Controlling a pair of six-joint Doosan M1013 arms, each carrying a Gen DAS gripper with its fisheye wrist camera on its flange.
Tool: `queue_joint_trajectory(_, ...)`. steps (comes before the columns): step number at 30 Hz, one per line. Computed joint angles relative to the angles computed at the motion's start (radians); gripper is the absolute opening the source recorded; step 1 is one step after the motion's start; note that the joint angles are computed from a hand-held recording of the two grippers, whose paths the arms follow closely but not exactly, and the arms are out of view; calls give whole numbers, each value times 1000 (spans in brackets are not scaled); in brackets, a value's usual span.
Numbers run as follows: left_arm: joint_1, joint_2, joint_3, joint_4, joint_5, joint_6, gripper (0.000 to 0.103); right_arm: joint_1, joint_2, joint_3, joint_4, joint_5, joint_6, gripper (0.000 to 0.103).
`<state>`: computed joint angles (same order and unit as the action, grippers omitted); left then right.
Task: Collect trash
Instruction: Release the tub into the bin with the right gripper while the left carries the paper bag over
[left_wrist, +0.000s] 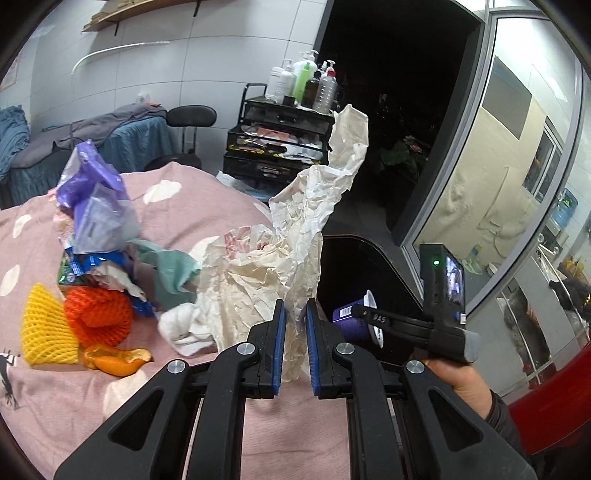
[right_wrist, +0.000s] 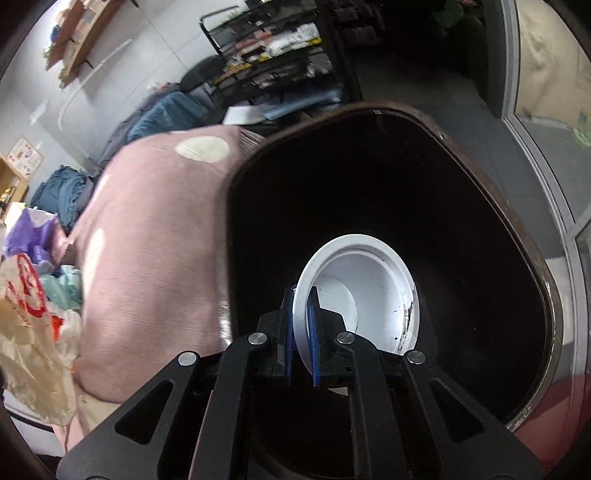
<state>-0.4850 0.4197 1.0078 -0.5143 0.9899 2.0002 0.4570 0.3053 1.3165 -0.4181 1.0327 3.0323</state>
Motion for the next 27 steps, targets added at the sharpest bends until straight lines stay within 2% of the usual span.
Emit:
queue_joint_trajectory(3, -10, 13, -22, -2, 27, -4, 12, -4, 9, -5, 33, 40, -11, 12)
queue_joint_trajectory(4, -13, 13, -22, 0, 31, -5, 12, -4, 11, -6, 39, 50, -17, 24)
queue_joint_trajectory(5, -16, 15, -23, 1, 35, -6, 12, -1, 13, -10, 41, 60, -14, 50)
queue_joint_trajectory(7, -19, 20, -29, 3, 42, -9, 12, 2, 5, -5, 19, 55, 27, 72)
queue_joint_trajectory(14, -12, 27, -41, -16, 65, -27, 12, 22, -16, 1, -91, 73, 119, 72)
queue_joint_trajectory(18, -18, 51, -91, -18, 89, -43, 12, 49, -27, -15, -215, 135, 186, 77)
queue_joint_trajectory(21, -27, 93, -165, -17, 147, -58, 12, 69, -35, -24, -300, 188, 219, 78)
queue_joint_trajectory(25, -57, 134, -228, 42, 202, -67, 12, 89, -43, -38, -410, 273, 265, 81)
queue_joint_trajectory(27, -65, 162, -267, 43, 265, -77, 12, 92, -48, -41, -453, 315, 284, 83)
